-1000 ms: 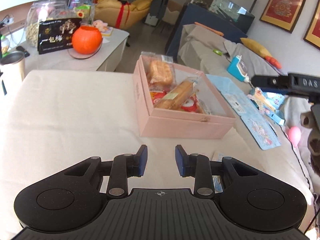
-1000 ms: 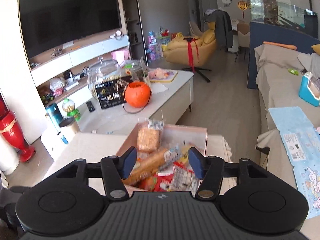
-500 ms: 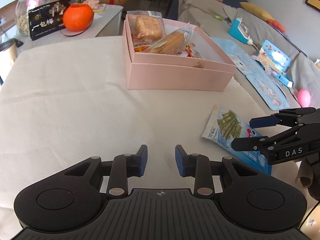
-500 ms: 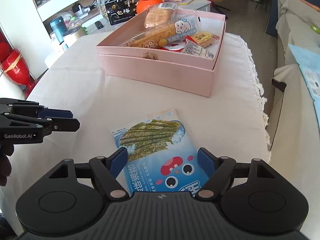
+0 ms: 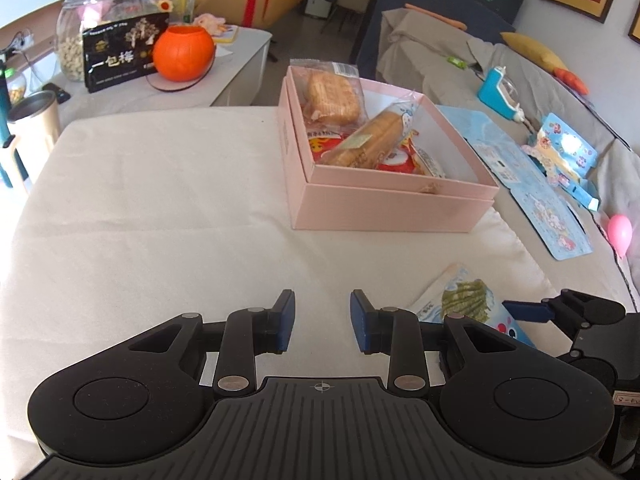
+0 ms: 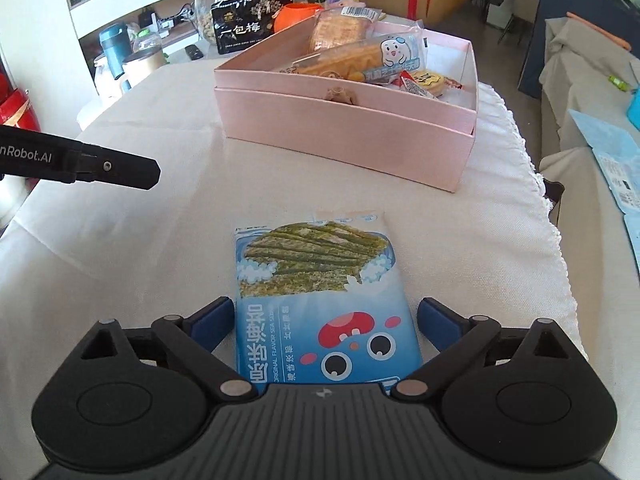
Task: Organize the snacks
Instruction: 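Carry seaweed bag over pink box and open the right tool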
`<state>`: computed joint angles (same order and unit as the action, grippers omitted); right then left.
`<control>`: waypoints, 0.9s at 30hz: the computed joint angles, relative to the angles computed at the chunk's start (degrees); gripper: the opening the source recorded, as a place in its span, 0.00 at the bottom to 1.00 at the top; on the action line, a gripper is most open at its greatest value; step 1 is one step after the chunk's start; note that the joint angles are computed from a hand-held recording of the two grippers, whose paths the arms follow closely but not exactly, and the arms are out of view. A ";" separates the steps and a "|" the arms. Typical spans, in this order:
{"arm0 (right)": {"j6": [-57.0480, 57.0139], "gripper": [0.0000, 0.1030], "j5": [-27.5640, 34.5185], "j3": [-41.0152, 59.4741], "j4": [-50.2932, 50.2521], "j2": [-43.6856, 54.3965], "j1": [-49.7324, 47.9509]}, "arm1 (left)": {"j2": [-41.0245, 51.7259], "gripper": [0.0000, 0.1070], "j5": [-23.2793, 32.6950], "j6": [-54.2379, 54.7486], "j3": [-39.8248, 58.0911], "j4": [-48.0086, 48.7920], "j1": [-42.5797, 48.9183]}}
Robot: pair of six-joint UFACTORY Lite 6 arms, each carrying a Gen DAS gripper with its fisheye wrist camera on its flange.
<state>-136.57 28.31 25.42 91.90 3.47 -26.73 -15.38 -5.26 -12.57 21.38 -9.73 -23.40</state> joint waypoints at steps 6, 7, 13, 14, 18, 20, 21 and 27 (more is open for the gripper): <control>7.27 0.76 5.38 0.34 -6.51 -4.55 -4.28 | -0.98 0.32 0.11 -8.33 -0.88 7.91 2.08; 9.43 0.76 6.68 0.86 -8.06 -5.88 -4.92 | -1.03 0.31 0.03 -11.18 -1.08 10.73 2.37; 24.01 0.76 12.49 12.83 -10.56 -8.82 -3.87 | -3.65 0.31 -0.25 -15.47 -2.98 14.27 2.25; 26.22 0.76 11.44 16.54 -9.85 -7.42 -2.09 | -4.50 0.31 -0.22 -14.22 -3.45 12.89 1.98; 39.04 0.76 8.79 35.91 -12.32 5.01 4.93 | -8.04 0.31 -0.15 -7.75 -5.47 5.82 1.42; 44.19 0.76 5.65 45.42 -14.17 12.56 9.11 | -9.90 0.31 0.35 -2.52 -6.53 0.21 1.37; 46.71 0.76 3.69 49.64 -15.62 16.21 11.34 | -10.67 0.31 0.59 -2.16 -7.03 -0.14 1.61; 68.13 0.76 -10.61 66.18 -38.46 35.50 25.20 | -10.41 0.31 0.30 -11.98 -7.86 9.92 3.22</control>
